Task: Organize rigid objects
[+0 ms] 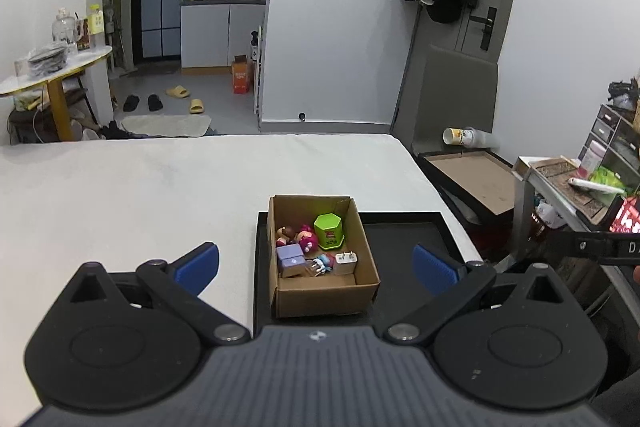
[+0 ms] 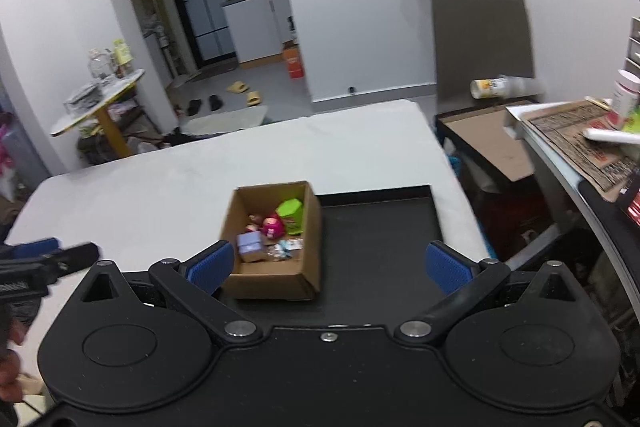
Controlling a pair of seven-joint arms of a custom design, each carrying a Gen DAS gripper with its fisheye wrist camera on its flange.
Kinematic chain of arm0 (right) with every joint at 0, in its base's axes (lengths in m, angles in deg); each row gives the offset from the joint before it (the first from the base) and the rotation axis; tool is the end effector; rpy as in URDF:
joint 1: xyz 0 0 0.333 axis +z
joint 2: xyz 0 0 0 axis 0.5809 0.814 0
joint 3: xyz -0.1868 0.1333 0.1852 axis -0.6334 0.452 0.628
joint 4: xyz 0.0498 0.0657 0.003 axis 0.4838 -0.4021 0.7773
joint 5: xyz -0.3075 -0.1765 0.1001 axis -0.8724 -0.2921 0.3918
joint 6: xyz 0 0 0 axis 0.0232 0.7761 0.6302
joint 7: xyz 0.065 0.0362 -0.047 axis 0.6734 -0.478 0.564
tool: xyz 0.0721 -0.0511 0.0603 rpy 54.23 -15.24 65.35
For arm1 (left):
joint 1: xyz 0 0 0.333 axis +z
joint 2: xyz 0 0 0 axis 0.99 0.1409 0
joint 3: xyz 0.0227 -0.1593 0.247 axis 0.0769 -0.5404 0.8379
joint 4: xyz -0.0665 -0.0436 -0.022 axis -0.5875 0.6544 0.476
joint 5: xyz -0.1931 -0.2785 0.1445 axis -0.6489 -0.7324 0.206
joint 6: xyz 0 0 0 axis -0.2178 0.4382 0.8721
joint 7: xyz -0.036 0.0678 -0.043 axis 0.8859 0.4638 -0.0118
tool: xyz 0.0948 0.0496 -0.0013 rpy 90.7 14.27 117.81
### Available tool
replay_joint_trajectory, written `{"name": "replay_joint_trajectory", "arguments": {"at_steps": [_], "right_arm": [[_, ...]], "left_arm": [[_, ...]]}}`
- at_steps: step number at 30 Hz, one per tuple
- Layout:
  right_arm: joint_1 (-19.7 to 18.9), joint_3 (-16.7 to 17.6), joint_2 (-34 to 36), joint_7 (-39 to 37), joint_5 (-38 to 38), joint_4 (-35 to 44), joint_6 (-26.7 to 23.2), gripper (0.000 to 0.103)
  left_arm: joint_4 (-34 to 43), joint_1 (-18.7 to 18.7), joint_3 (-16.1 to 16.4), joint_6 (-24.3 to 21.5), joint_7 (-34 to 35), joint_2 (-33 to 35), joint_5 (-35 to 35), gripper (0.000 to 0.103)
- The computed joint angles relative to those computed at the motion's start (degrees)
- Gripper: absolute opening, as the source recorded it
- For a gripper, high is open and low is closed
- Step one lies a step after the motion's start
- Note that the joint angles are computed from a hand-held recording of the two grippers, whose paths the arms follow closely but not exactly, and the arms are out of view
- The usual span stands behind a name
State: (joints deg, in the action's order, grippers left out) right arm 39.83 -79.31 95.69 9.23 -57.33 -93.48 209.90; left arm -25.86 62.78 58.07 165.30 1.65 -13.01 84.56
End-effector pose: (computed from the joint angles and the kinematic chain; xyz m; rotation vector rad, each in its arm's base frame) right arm 0.7520 0.1179 0.5551 -1.8933 1.2995 -0.3547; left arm 0.6339 -0.2498 0.5371 -1.9178 1.3052 -0.7927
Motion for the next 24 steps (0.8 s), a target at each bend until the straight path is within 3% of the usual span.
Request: {"name": "replay_joint_trajectory", "arguments": {"at_steps": [6, 11, 20, 24], "right_arm": [[-1.1, 1.1, -8.3, -4.0, 3.7, -16.0, 5.2, 0.103], [-1.3, 1.3, -12.0, -6.0, 6.3, -23.6, 8.9, 0.103], [-1.5, 1.9, -15.4, -8.0, 9.8, -31.6, 15.7, 0.103], [-1.5, 2.1, -16.5, -10.0, 10.4, -34.1, 16.7, 0.103]], "left_arm": [[-2.4, 0.9, -0.9, 4.6, 2.0, 0.2, -3.4, 0.102], [-4.5, -0.2, 0.2, 6.9, -0.3, 0.0, -2.5, 0.102], [-5.4, -0.4, 0.0, 6.5, -0.5, 0.4, -2.5, 0.102], [-5.9, 0.6, -0.7, 7.3, 1.7, 0.9, -6.2, 0.102]]}}
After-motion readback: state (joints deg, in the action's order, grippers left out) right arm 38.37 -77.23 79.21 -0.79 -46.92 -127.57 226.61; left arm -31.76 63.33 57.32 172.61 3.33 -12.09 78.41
